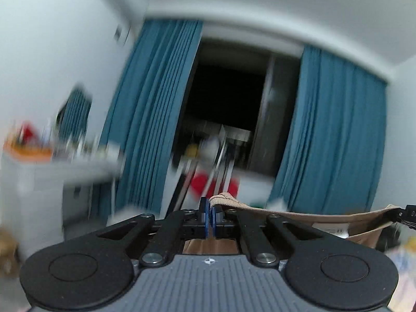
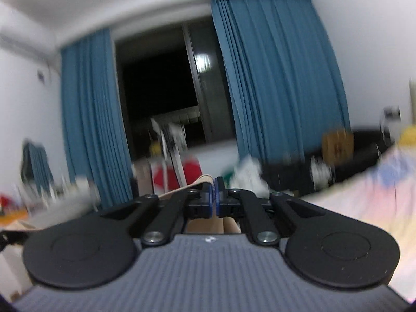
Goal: Fold clothes
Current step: 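Lift the T-shirt high with both grippers and shake it out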
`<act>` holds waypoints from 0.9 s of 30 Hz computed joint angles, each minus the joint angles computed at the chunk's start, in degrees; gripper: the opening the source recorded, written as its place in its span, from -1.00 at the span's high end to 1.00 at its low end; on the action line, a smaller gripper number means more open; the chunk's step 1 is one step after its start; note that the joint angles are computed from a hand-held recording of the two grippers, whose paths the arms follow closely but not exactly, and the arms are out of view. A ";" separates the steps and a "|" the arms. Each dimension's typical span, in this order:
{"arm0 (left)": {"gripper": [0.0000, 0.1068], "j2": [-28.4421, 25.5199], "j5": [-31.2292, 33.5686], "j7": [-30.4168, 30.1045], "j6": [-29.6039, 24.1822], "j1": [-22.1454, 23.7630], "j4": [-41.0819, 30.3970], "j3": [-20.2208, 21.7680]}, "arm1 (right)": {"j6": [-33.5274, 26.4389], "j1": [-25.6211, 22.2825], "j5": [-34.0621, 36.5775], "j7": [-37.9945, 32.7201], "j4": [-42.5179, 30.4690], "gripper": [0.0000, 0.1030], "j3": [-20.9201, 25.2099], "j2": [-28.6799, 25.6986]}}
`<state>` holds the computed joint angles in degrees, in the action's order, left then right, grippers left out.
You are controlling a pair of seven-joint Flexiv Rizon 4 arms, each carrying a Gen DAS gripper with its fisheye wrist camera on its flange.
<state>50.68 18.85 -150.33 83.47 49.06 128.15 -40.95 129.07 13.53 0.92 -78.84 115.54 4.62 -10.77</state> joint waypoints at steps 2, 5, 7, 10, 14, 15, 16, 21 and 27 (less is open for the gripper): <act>0.95 -0.29 0.00 3.38 -0.66 -0.51 -5.07 3.25 | 0.64 -0.33 -0.21 -0.57 -1.54 0.91 -0.07 3.69; 0.95 -1.06 -0.44 8.52 -1.70 -1.15 -12.54 7.28 | 0.85 -3.54 -5.74 5.04 -3.37 0.91 0.40 8.91; 0.94 -1.77 -1.16 12.19 -3.04 -2.80 -16.96 9.99 | 1.06 -5.28 -8.76 7.82 -4.28 0.91 0.30 12.12; 0.94 -2.84 -2.84 15.98 -4.85 -5.65 -22.34 13.05 | 2.34 -7.55 -14.34 13.72 -5.24 0.91 -0.91 16.15; 0.94 -5.09 -4.60 20.01 -7.98 -8.42 -28.66 14.28 | 2.75 -9.76 -20.14 20.73 -7.54 0.90 -2.93 18.51; 0.94 -5.80 -4.88 20.66 -8.86 -9.11 -29.59 14.27 | 2.66 -10.23 -21.51 22.11 -7.75 0.90 -3.33 18.71; 0.94 -6.40 -5.04 21.17 -9.88 -9.73 -30.33 14.06 | 2.55 -10.65 -22.95 23.53 -7.97 0.90 -3.76 18.80; 0.94 -9.71 -2.95 19.78 -11.33 -9.58 -28.96 11.43 | -0.13 -11.75 -30.38 29.52 -7.65 0.90 -4.54 16.23; 0.94 -18.50 3.99 13.03 -9.99 -1.33 -28.06 1.93 | -10.03 -6.44 -21.07 18.37 -13.27 0.90 -0.61 5.48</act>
<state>32.18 22.84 -137.29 73.48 47.73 100.09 -39.02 119.04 7.09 -20.15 -60.47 102.27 4.01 -5.29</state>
